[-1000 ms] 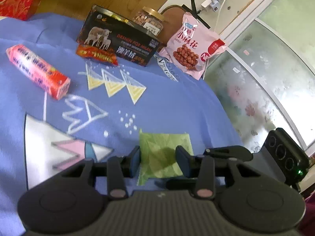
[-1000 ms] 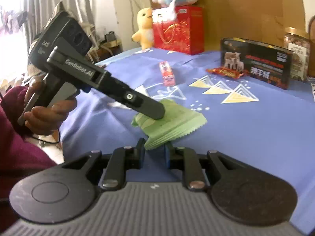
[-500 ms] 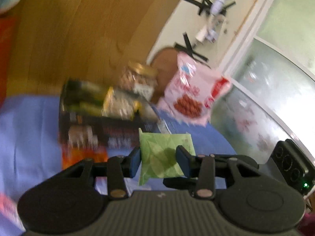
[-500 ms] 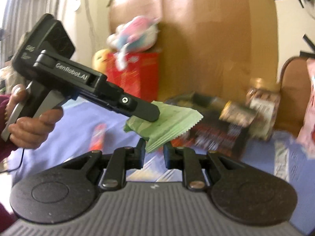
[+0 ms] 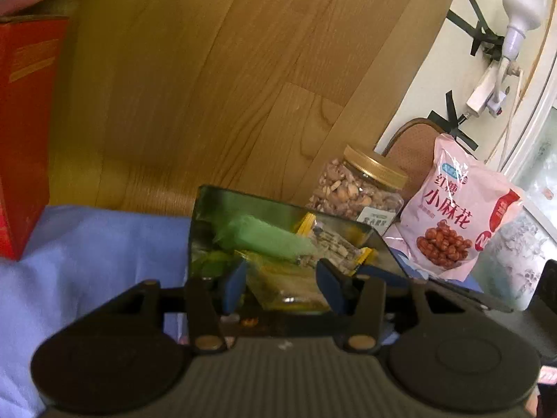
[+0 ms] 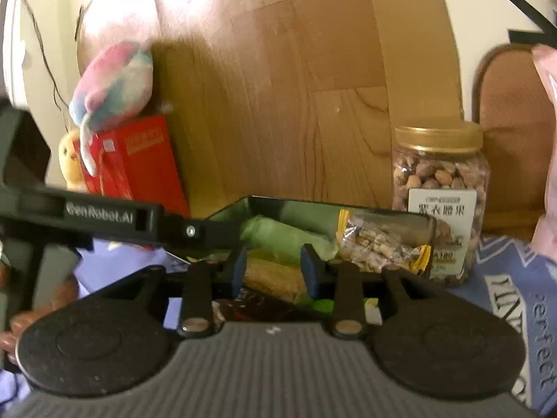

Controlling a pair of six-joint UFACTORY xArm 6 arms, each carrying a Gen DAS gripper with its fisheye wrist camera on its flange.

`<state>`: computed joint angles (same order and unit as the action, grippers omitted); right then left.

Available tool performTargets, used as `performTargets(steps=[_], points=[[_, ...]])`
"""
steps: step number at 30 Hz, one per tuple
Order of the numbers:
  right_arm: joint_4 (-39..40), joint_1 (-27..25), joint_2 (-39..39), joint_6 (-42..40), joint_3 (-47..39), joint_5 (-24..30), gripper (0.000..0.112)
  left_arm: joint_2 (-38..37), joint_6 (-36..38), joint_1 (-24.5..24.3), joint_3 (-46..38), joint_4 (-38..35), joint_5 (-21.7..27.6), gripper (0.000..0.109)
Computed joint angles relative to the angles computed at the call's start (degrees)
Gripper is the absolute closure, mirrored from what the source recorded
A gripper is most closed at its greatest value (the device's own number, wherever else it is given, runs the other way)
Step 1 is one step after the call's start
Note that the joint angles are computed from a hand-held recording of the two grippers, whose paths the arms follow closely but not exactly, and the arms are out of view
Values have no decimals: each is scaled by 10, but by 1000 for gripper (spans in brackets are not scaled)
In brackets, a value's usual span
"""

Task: Organize snacks
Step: 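Lift the green packet into the black box and release, then grasp the red-orange snack packet with the left tool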

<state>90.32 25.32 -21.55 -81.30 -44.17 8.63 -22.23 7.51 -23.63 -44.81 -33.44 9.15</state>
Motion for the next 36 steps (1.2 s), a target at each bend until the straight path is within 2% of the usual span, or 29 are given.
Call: performTargets(steps=[2,4,6,7,9,11,13,15,16,18,19,21,23,25,28,30,32,34,36], points=[[18,9,-25,-14,17,-21,75,-22,-8,-4,23,9,-18,62],[34,4,-55,-20,37,-12,75,-54,30,-8,45,-38,-24,59],[12,-6,-96,10,71,20,73,-96,64,-8,72,-82,-22,55],[-19,-18,-115,44,90,53,71,-118,77,-6,89,-99,-18,54],[-74,-35,-137,106,118,104,70,-151,68,4,117,-101,-2,54],[-133,-42,-122,181,121,133,70,-165,48,23,132,-100,37,54],[-180,-54,-83,272,104,158,70,-152,-27,44,133,-52,78,54],[-168,-83,-46,319,80,217,71,-129,-44,56,124,-68,116,54],[-160,-97,-25,345,68,246,71,-121,-32,55,124,-97,115,54],[-134,-107,-1,360,56,279,82,-119,-27,46,126,-112,104,53],[-143,-106,5,382,54,282,97,-119,-45,40,126,-99,101,54],[-145,-104,-9,402,66,276,99,-122,-104,28,131,-27,94,54],[-172,-102,-41,424,86,268,99,-139,-115,20,139,-9,110,54],[-197,-111,-96,437,121,284,99,-177,-140,-1,167,18,113,54],[-255,-152,-199,464,187,356,99,-237,-207,-44,207,98,124,53],[-268,-195,-273,460,228,432,99,-286,-273,-78,234,184,143,51],[-292,-243,-359,460,264,514,99,-344,-310,-114,265,232,164,50],[-315,-275,-447,458,295,580,98,-406,-351,-149,290,281,199,49],[-332,-284,-507,465,316,621,96,-468,-398,-182,316,328,236,49]])
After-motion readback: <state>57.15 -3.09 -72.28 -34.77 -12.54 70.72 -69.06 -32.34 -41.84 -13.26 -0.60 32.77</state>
